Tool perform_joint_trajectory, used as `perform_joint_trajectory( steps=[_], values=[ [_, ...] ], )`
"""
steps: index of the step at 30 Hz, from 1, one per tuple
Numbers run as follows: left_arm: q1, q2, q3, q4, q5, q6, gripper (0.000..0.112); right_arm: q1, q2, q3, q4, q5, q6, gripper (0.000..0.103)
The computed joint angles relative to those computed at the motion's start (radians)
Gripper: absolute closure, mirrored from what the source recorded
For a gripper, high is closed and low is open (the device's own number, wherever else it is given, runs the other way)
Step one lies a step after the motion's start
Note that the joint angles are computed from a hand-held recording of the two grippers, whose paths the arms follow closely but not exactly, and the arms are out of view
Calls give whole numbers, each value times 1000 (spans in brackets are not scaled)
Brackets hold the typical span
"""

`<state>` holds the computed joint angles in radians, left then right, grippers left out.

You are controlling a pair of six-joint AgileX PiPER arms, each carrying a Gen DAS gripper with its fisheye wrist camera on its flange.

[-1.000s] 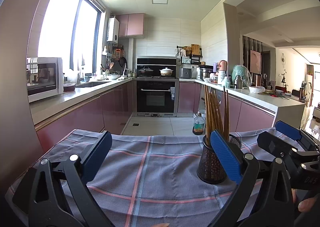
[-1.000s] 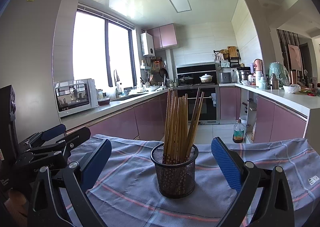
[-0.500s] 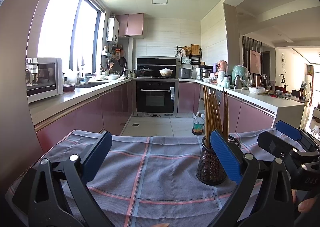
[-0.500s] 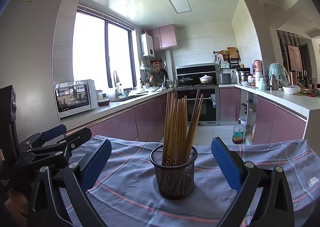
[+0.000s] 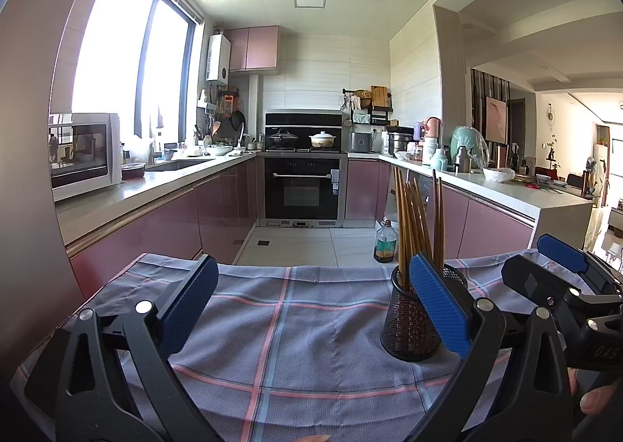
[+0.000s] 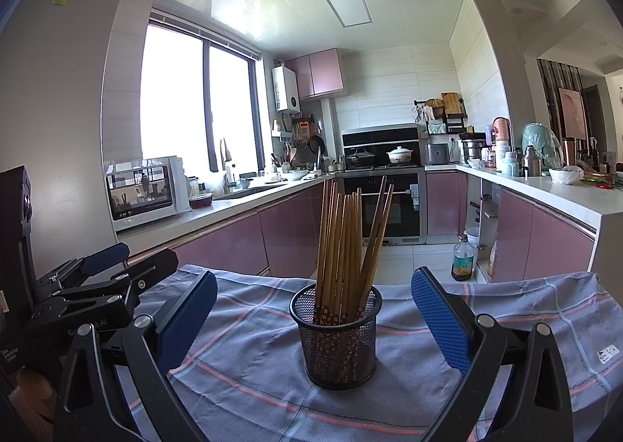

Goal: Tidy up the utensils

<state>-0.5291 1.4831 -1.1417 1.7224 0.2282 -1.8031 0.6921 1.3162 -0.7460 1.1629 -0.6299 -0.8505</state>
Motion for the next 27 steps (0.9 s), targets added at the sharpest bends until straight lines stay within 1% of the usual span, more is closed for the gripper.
perform_joint_trajectory(
  steps=[27],
  values=[
    [2, -1, -3, -23, -2, 21, 15, -1, -1, -1, 8, -4, -5, 7]
  ],
)
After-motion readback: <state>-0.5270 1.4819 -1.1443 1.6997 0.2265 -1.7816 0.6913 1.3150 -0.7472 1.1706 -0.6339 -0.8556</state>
